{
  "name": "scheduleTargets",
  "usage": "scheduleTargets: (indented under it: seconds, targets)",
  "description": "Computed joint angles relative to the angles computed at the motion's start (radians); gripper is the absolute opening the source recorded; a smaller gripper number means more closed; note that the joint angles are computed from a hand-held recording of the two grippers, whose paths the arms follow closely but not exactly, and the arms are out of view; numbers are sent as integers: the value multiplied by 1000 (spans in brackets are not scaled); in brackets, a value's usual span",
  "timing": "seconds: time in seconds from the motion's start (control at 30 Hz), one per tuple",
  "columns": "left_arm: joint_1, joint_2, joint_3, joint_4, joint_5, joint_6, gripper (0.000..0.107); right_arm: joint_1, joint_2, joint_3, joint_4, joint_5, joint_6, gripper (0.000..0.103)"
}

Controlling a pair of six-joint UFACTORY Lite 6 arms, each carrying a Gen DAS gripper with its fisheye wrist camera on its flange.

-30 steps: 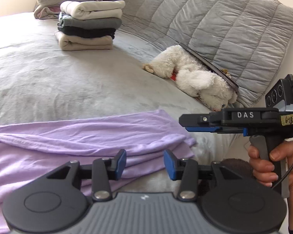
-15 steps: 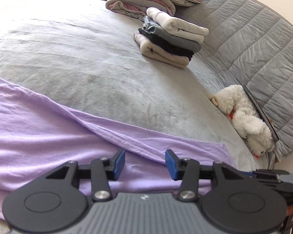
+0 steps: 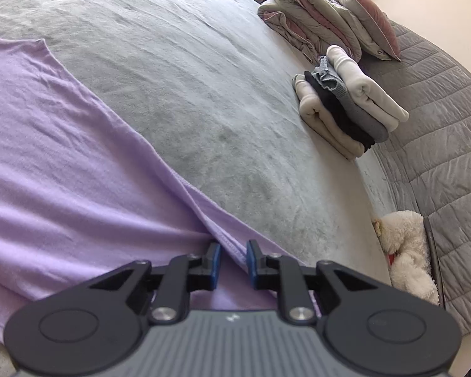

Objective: Fold clothes

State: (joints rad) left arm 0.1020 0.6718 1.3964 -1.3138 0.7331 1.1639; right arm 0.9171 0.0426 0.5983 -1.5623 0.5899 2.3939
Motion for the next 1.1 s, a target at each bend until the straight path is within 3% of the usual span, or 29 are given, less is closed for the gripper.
scheduleTargets:
  seconds: [0.5, 0.7, 0.77, 1.1]
  targets:
    - [-44, 52, 114, -12, -5, -65, 1, -76, 28, 35, -24, 100, 22, 1]
    - [-59, 88, 154, 26, -16, -127, 1, -161, -7, 20, -78, 16, 48, 3]
    - [-58, 94, 157, 30, -15, -131, 1, -172, -30, 3, -104, -13, 76, 17]
    - [-57, 98, 157, 33, -15, -135, 1, -203, 18, 39, -155, -116, 81, 17]
